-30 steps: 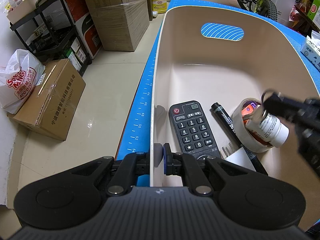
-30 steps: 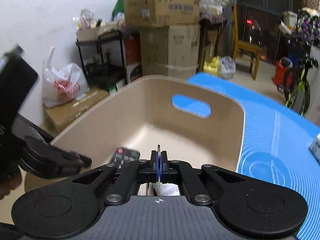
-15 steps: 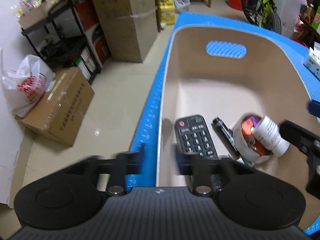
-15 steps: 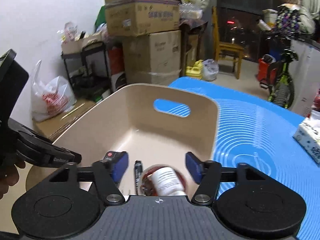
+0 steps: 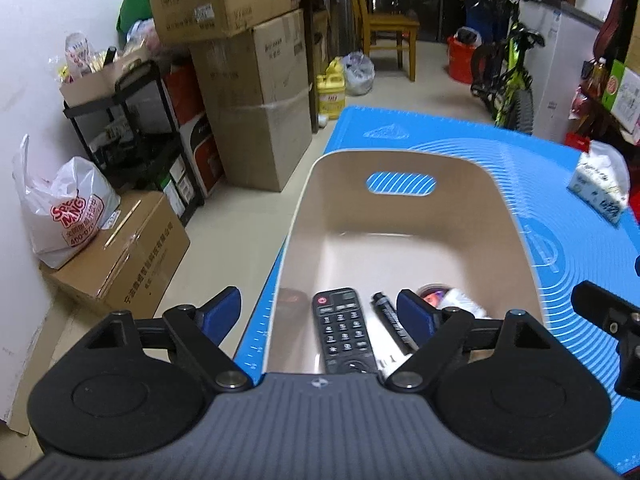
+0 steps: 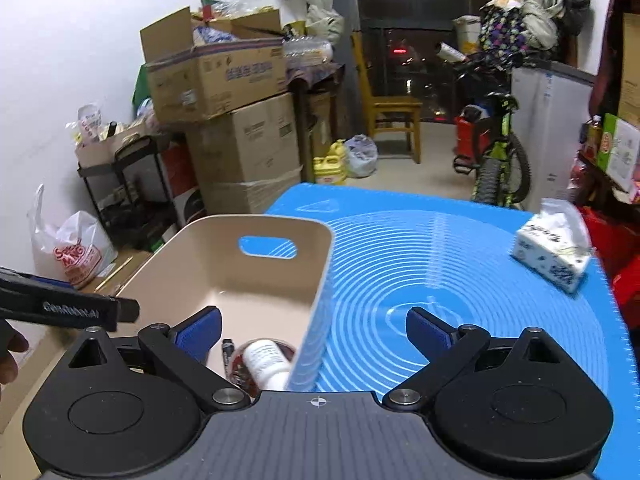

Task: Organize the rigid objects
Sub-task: 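Release the bin rim with the left gripper and pull both tools back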

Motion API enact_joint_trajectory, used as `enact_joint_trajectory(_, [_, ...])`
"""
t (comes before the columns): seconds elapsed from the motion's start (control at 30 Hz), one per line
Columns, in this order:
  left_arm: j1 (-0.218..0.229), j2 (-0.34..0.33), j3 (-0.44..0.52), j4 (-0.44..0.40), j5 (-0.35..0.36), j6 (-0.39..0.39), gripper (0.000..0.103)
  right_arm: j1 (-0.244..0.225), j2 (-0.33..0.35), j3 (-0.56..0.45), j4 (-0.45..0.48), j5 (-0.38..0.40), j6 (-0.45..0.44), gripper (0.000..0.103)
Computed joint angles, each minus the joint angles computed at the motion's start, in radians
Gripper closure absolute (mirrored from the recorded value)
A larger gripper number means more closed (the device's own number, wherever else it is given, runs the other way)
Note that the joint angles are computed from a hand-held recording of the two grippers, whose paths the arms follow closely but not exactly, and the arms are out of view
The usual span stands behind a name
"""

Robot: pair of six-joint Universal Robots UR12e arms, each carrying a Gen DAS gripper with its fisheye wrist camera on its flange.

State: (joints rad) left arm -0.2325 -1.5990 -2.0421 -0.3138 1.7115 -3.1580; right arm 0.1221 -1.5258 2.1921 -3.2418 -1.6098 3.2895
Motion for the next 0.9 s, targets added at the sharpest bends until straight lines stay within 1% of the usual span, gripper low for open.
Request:
enact_joint_trajectory(0.2, [-0.021,0.039,-0.022,-0.004,0.006,-0.008,0.017,-0.012,-0.076,0.042,0.019,-0.017,0.003,0.003])
enact_joint_trajectory(0.33, [-0.039,0.072,-0.046,0.010,0.004,-0.010,0.016,-0.020,-0.131,0.070,0.033,-0.022,0.001,0.003])
enact_joint_trajectory(0.53, [-0.076,0.110,-0.066,0.035,0.037,-0.034,0.015,-0.028,-0.212,0.108,0.055,-0.044,-0.018,0.003])
enact_joint_trajectory(0.63, [-0.093,0.129,-0.078,0.043,0.052,-0.052,0.015,-0.036,-0.256,0.131,0.063,-0.041,-0.017,0.003])
enact_joint_trajectory(0.73, [-0.119,0.142,-0.090,0.056,0.093,-0.072,0.015,-0.038,-0.296,0.154,0.065,-0.050,-0.019,0.002])
enact_joint_trajectory(0.9, [-0.145,0.169,-0.119,0.073,0.116,-0.091,0.015,-0.041,-0.360,0.190,0.079,-0.062,-0.022,0.002])
